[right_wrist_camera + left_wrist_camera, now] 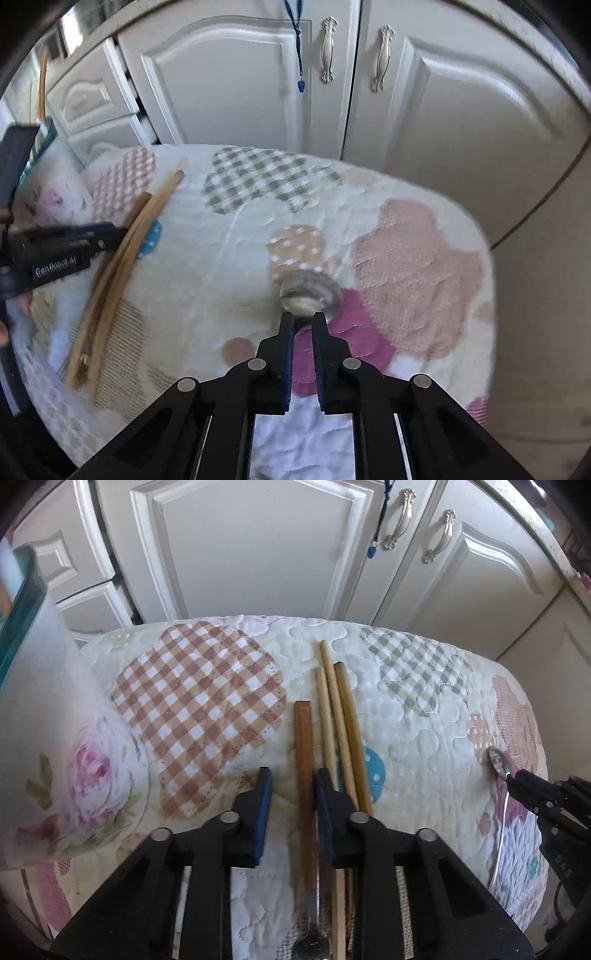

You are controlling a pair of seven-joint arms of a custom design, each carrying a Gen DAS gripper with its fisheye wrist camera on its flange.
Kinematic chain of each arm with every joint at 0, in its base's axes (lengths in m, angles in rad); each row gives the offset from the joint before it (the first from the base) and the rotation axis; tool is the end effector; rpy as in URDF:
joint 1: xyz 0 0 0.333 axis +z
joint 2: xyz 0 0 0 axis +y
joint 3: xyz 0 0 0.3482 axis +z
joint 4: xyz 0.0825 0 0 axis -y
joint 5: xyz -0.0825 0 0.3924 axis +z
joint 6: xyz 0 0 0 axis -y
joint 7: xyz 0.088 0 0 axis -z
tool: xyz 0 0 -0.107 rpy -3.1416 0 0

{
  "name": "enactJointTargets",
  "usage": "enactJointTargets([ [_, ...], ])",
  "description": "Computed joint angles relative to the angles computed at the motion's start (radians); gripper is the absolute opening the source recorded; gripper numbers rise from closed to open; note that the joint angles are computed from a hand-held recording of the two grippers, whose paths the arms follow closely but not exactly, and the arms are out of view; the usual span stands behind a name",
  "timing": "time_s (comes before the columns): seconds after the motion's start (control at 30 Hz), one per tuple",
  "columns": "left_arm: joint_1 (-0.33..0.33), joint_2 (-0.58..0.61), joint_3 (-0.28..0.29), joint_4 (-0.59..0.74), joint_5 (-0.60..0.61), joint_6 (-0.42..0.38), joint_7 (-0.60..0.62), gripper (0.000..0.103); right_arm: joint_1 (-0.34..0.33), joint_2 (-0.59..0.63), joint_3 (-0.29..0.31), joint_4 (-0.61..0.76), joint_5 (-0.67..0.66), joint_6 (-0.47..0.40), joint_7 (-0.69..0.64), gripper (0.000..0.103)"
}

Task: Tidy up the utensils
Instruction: 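Grasp the fork with the left gripper while the right gripper grasps the metal spoon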

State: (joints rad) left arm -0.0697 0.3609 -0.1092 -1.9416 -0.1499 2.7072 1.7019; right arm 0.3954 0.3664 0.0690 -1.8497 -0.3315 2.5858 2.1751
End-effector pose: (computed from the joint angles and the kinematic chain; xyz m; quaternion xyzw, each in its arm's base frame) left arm 0.6612 -0.1082 0.3659 -0.6294 0.7482 -0.1883 0.0929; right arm 0.6118 0.3081 0.3903 -0.7254 0.6560 -0.1421 0.1524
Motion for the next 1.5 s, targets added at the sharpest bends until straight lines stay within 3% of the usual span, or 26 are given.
enactJointTargets([
  [0.1,0.010,0.003,-0.013,0.006,-0.021,-0.009,0.023,0.008,-0.048,0.009,0.049,-0.002,0.116,0.061,-0.074,0.009],
  [0.23,0.009,0.019,-0.018,0.031,-0.041,-0.027,0.021,0.008,-0.033,-0.015,0.019,-0.036,0.114,0.068,-0.018,0.012],
  [0.3,0.018,0.014,-0.021,0.026,-0.054,-0.029,0.034,0.008,-0.025,-0.023,0.011,-0.040,0.093,0.060,-0.015,0.031],
  [0.33,0.015,0.014,-0.018,0.027,-0.052,-0.028,0.030,0.008,-0.007,-0.022,-0.005,-0.034,0.053,0.045,0.003,0.046],
  [0.37,0.015,0.013,-0.017,0.026,-0.053,-0.028,0.032,0.008,0.008,-0.018,-0.015,-0.025,0.016,0.034,0.017,0.047],
  [0.47,0.011,0.019,-0.015,0.038,-0.051,-0.037,0.029,0.008,0.026,0.022,-0.019,0.028,-0.042,-0.025,0.007,0.046],
  [0.57,0.016,0.020,-0.018,0.037,-0.060,-0.040,0.035,0.008,0.033,0.059,-0.024,0.070,-0.069,-0.084,-0.006,0.031],
  [0.63,0.017,0.017,-0.017,0.034,-0.059,-0.040,0.040,0.008,-0.009,0.034,-0.007,0.021,-0.009,-0.015,-0.005,0.027],
  [0.77,0.011,0.018,-0.010,0.034,-0.047,-0.035,0.037,0.008,-0.153,-0.074,0.062,-0.184,0.276,0.200,-0.025,0.028],
  [0.83,0.010,0.019,-0.010,0.036,-0.045,-0.037,0.032,0.008,-0.175,-0.112,0.058,-0.248,0.333,0.223,-0.021,0.028],
  [0.93,0.008,0.022,-0.008,0.043,-0.042,-0.045,0.026,0.008,-0.253,-0.160,0.130,-0.336,0.541,0.305,-0.154,0.028],
  [1.1,0.010,0.033,-0.009,0.071,-0.048,-0.070,0.008,0.008,-0.258,-0.140,0.138,-0.312,0.630,0.333,-0.276,0.028],
  [1.2,0.002,0.043,-0.001,0.092,-0.031,-0.081,-0.011,0.008,-0.293,-0.114,0.192,-0.288,0.716,0.358,-0.397,0.028],
  [1.5,-0.021,0.092,0.019,0.174,0.033,-0.115,-0.078,0.008,-0.303,-0.068,0.198,-0.231,0.743,0.333,-0.530,0.028],
])
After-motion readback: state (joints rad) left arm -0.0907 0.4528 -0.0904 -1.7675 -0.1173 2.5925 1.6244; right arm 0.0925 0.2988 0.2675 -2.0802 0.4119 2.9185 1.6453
